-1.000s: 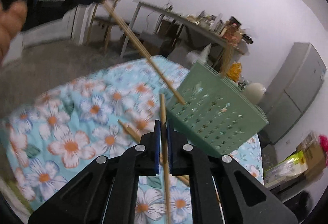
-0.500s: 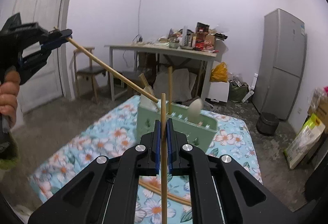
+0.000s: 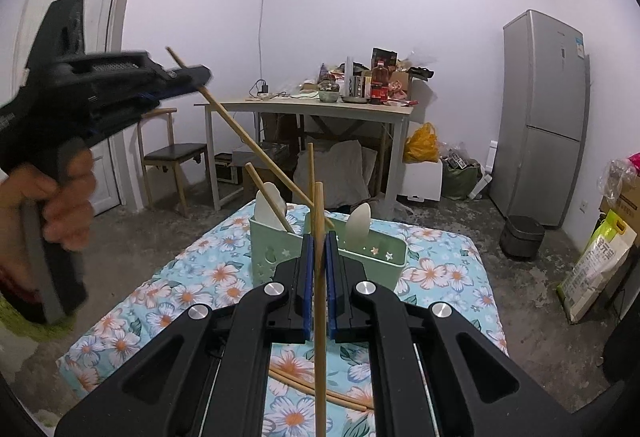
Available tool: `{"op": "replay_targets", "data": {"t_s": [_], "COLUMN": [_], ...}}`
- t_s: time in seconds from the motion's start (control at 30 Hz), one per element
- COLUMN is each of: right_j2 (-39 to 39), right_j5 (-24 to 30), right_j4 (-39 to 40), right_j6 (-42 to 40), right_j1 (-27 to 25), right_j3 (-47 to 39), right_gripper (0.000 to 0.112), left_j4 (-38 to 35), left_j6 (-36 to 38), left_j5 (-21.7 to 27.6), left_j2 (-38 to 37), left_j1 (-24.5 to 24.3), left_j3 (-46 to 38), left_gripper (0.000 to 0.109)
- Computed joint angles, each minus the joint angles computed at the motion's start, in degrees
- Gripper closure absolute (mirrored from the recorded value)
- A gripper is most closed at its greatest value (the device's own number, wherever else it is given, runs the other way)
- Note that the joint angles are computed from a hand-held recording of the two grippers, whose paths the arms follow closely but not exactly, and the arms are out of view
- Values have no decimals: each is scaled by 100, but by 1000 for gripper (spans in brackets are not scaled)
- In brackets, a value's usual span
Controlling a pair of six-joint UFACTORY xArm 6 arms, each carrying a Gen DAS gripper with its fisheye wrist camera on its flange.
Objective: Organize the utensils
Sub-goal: 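Lower the held chopstick into the green basket and open the left tool while the right tool carries chopsticks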
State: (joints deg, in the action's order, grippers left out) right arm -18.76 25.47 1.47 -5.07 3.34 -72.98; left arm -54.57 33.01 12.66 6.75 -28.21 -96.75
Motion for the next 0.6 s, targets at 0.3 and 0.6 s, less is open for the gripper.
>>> {"op": "replay_targets", "data": {"t_s": [0.3,0.6], "right_j2": [129,154], "right_j5": [55,156], "right_j4": [7,-184], "right_j6": [7,232], "right_j1": [-55,-99], "right_j3": [-127,-228], "right_gripper": [106,106], "left_j4": [2151,1073], "left_j6": [-1448,-1053], "left_j5": [36,1094], "left_j2": [675,1115], "left_j1": [-141,-19], "left_j3": [-423,-1046], "left_gripper": [104,81]}}
